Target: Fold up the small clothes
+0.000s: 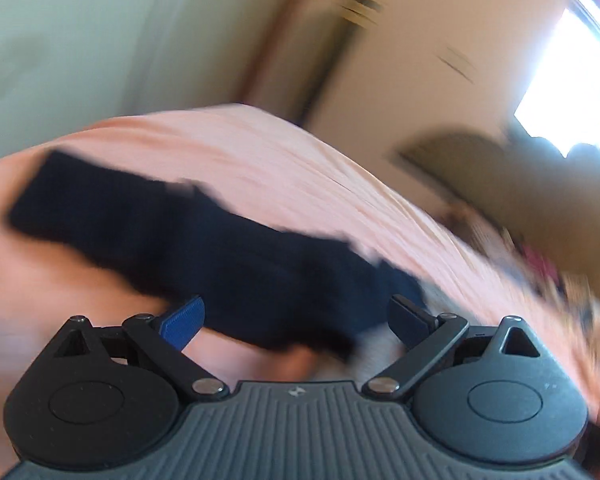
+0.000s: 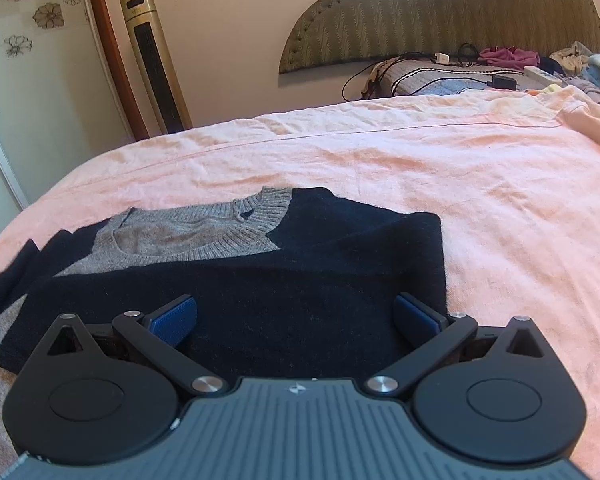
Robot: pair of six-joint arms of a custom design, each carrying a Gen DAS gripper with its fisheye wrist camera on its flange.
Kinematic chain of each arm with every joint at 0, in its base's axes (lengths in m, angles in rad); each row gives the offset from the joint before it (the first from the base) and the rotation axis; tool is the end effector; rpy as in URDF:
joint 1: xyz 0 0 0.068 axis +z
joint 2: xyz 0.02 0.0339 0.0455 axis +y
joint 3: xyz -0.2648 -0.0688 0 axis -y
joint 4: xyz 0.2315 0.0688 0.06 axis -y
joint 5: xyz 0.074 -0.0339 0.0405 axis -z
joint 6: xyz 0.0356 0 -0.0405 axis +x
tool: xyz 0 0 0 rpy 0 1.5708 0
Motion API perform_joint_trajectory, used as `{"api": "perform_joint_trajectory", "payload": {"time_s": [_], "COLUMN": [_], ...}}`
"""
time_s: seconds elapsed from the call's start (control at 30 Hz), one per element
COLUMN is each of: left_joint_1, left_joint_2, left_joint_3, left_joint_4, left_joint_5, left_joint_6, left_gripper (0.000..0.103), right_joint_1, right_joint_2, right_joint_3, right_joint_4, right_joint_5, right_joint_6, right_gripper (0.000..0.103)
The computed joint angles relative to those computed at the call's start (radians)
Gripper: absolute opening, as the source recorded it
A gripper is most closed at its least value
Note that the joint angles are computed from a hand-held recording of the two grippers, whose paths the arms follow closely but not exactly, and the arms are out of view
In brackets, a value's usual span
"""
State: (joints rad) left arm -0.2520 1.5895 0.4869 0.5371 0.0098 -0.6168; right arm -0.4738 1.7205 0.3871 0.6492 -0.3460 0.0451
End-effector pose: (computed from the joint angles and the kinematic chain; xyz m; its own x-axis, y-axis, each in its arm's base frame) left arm 0.2667 -0.0690 0.1400 -0.5722 -0.4500 -0.6857 -0.0902 0.8655 -0.4927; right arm 0.2329 -0.1059 0.0965 -0.5530 0.3312 -0.7645 0.2205 0.9430 0.2491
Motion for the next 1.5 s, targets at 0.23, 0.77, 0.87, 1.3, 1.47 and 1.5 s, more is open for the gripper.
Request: {"api": "perform_joint_trajectory", "payload": {"time_s": [0.23, 0.77, 0.87, 1.3, 1.47, 1.5], "left_joint_1": [0.388, 0.042, -0.242, -0.456, -0.456, -0.448], "left_joint_2": [0.09, 0.034, 0.04, 0.15, 0.222, 0.235], "left_joint_3": [-0.034, 0.118, 0.159, 0.126, -0.077, -0.089], "left_joint_4": [0.125, -0.01, 0.029, -0.01, 0.331, 0.355], "left_joint_5": [0.214, -0.261, -0.414, -0.005, -0.11, -0.105], "left_joint_6": [-0.302, 0.039, 0.313, 0.142, 0.118, 0.084], "left_gripper": [0.098, 0.005, 0.005, 0.076, 0.093, 0.093], "right_joint_1": [-0.005, -0.024, -0.027, -0.081, -0.025, -0.036], "right_joint_2": [0.001, 0.005, 0.004, 0.019, -0.13, -0.178], "right_joint_3": [-0.003, -0.01, -0.011, -0.019, -0.003, -0.017], "right_joint_4": [0.005, 0.029, 0.029, 0.056, -0.149, -0.178], "right_joint_5": [-0.006, -0.044, -0.048, -0.137, -0.051, -0.127], "right_joint_6": [0.002, 0.03, 0.03, 0.053, 0.074, 0.119], "right_gripper": [0.103, 0.103, 0.103, 0.103, 0.103, 0.103]}}
